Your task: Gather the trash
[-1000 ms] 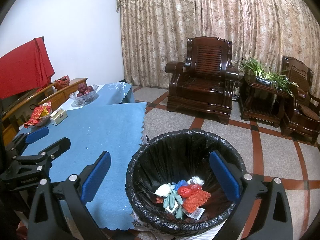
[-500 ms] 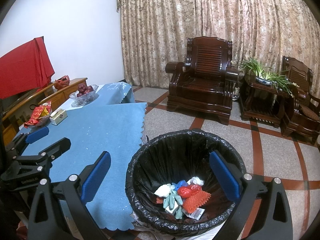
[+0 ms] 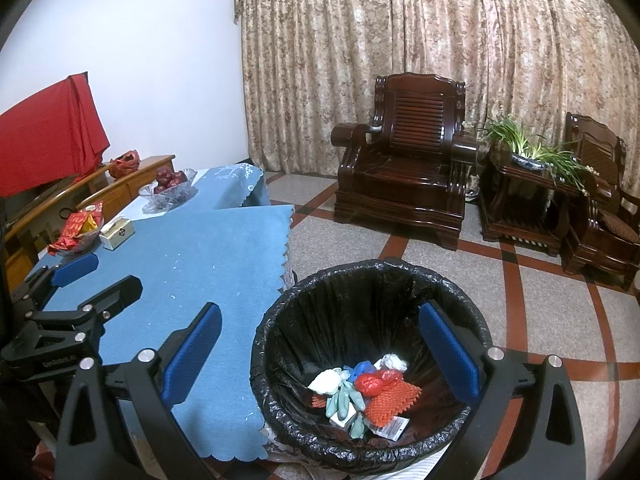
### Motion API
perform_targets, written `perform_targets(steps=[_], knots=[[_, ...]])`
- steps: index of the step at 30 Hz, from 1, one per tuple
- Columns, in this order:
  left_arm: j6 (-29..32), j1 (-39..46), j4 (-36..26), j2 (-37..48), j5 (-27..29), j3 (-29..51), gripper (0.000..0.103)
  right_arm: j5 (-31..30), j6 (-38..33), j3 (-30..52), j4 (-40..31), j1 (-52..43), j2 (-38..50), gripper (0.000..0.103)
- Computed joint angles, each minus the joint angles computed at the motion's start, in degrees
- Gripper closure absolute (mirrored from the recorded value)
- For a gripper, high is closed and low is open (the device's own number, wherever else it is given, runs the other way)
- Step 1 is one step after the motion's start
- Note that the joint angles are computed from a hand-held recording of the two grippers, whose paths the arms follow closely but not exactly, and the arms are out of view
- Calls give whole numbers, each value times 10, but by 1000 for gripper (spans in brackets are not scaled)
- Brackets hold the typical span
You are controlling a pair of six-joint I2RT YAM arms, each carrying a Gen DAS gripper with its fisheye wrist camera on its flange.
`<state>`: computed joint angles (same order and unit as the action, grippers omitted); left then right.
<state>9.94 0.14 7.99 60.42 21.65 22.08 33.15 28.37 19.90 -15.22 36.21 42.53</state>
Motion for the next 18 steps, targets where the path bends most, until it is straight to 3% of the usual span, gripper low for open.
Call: perform_targets(steps=[18], knots=[[7, 12, -27, -19, 10, 2, 5, 5, 12, -2, 4, 11, 8, 6]])
